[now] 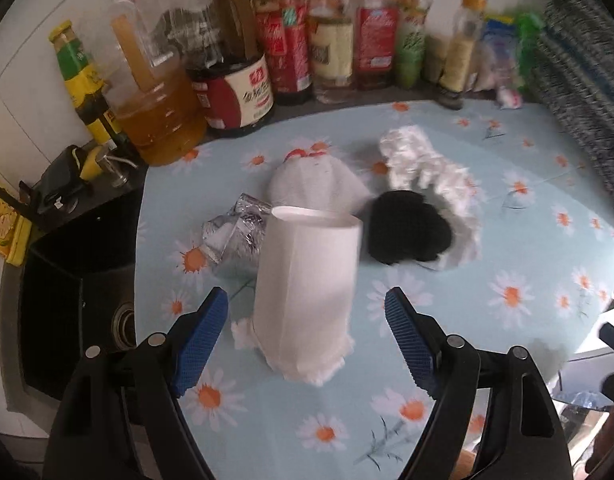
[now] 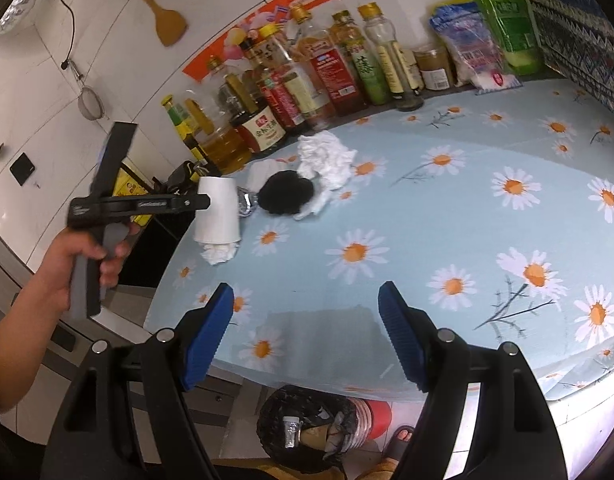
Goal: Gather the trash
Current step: 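Raise both tools back toward the counter and the white paper cup, then grasp the white paper cup with the left gripper and lift it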
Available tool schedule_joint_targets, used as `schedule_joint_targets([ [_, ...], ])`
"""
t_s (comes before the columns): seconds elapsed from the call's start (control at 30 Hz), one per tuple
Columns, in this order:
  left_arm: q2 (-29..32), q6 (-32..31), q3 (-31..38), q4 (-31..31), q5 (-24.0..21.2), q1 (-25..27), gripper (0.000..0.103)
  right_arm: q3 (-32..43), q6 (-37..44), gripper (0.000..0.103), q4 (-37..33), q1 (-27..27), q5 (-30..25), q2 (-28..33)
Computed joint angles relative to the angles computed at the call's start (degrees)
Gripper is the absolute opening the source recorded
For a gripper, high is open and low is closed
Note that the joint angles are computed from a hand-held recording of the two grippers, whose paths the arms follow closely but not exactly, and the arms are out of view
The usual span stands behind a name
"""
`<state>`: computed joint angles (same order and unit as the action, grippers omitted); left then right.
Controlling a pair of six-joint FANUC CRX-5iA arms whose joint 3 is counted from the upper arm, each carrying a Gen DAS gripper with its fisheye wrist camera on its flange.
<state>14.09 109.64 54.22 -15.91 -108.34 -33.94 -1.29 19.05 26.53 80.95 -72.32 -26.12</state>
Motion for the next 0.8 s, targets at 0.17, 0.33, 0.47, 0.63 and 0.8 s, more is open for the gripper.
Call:
schedule_joint_targets([
  [0.17,4.31,-1.36,4.04,-1.24,-2.82,0.45,0.078,-0.61,4.67,0.074,-5.42,-5.82,2.45,-1.12],
  [0.33,6.56,-2.27,6.54,-2.8,-5.11,0.27,0.061,0.61,9.66,0.074,-11.99,-11.91,4.62,-0.18],
  [0.47,6.21,-2.96,5.99,-3.0,-4.48,0.21,0.06,2.01,13.3,0.074,-15.16,-14.77,5.35,1.17],
  [0.63,5.27,-1.8,7.02,-4.45,-2.88,-0.76,0.06,3.74,16.34,0.074,-17.72,-17.06,6.23,2.64],
  [0.8,3.84,0.14,9.02,-6.15,-1.35,-2.05,0.06,8.04,21.24,0.074,-21.06,-19.9,5.27,6.98],
])
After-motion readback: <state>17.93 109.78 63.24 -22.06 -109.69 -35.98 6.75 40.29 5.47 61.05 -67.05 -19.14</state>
